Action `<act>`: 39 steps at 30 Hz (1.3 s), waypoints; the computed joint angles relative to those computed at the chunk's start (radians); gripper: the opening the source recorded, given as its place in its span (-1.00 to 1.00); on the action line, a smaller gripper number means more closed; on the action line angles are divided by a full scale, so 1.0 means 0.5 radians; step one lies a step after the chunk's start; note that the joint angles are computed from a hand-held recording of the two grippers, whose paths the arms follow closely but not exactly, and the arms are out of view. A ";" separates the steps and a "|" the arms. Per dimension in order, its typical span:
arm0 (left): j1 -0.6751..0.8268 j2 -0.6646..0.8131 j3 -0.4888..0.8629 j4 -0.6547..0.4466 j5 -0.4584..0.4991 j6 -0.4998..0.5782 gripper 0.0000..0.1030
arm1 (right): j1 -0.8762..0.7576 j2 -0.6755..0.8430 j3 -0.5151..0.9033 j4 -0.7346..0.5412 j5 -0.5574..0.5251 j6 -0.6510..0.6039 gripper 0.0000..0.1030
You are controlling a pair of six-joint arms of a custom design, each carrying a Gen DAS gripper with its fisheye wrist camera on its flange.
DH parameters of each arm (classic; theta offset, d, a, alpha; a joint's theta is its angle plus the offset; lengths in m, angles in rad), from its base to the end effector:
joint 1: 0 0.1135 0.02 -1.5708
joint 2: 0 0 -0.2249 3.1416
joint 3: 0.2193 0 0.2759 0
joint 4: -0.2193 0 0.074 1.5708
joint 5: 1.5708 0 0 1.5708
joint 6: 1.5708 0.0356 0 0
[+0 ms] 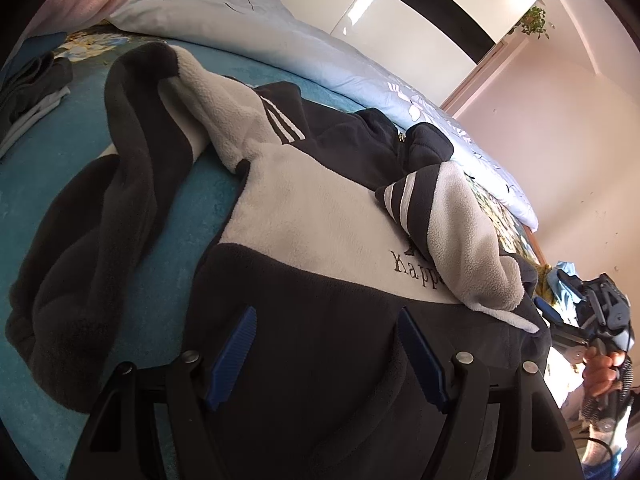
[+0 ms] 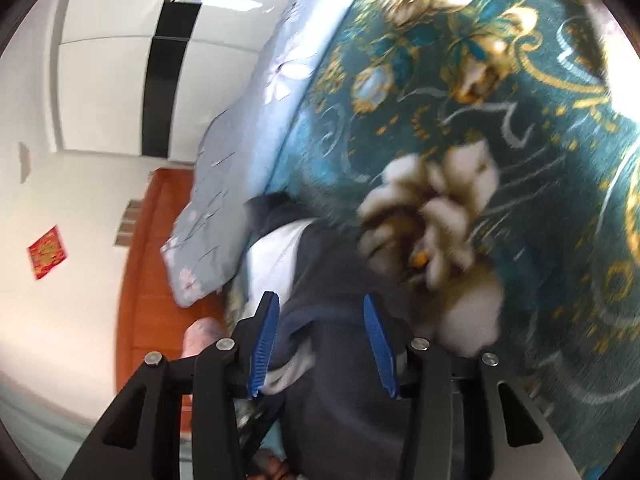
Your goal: Fold clothes
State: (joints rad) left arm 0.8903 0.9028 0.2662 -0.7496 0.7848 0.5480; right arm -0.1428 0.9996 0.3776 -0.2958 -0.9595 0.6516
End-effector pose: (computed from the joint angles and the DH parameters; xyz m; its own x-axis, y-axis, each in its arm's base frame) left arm 0.1146 0.1016 0.0807 -0.7719 -0.3677 -0.5186 -0.0775 0.8641 -0.4973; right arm 0.2116 -0.0010 0.1196 -0.8742 0.4774 -0.0886 0.1502 0.4394 0.8856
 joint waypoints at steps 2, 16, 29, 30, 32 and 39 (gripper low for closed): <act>-0.035 -0.055 -0.023 0.007 -0.018 -0.040 0.49 | 0.037 0.010 -0.010 0.027 -0.028 0.063 -0.10; -0.102 -0.108 -0.078 0.072 -0.081 -0.082 0.49 | 0.347 0.591 0.274 0.366 0.495 0.368 -0.72; -0.079 -0.148 0.000 -0.028 0.007 -0.036 0.49 | 0.074 -0.062 0.758 -0.038 1.259 -0.508 -0.84; -0.089 -0.144 -0.002 -0.017 0.001 -0.042 0.49 | 0.047 -0.065 0.786 -0.041 1.352 -0.599 -0.84; -0.109 -0.129 -0.009 0.013 -0.026 -0.063 0.49 | -0.056 0.045 0.828 -0.034 1.450 -0.686 -0.84; -0.121 -0.064 -0.010 0.078 -0.086 -0.127 0.49 | -0.418 0.823 0.934 0.058 1.571 -0.867 -0.84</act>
State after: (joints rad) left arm 0.8296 0.8706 0.2613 -0.7108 0.7417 0.4847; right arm -0.3516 1.4110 0.8448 -0.2666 -0.1741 0.2181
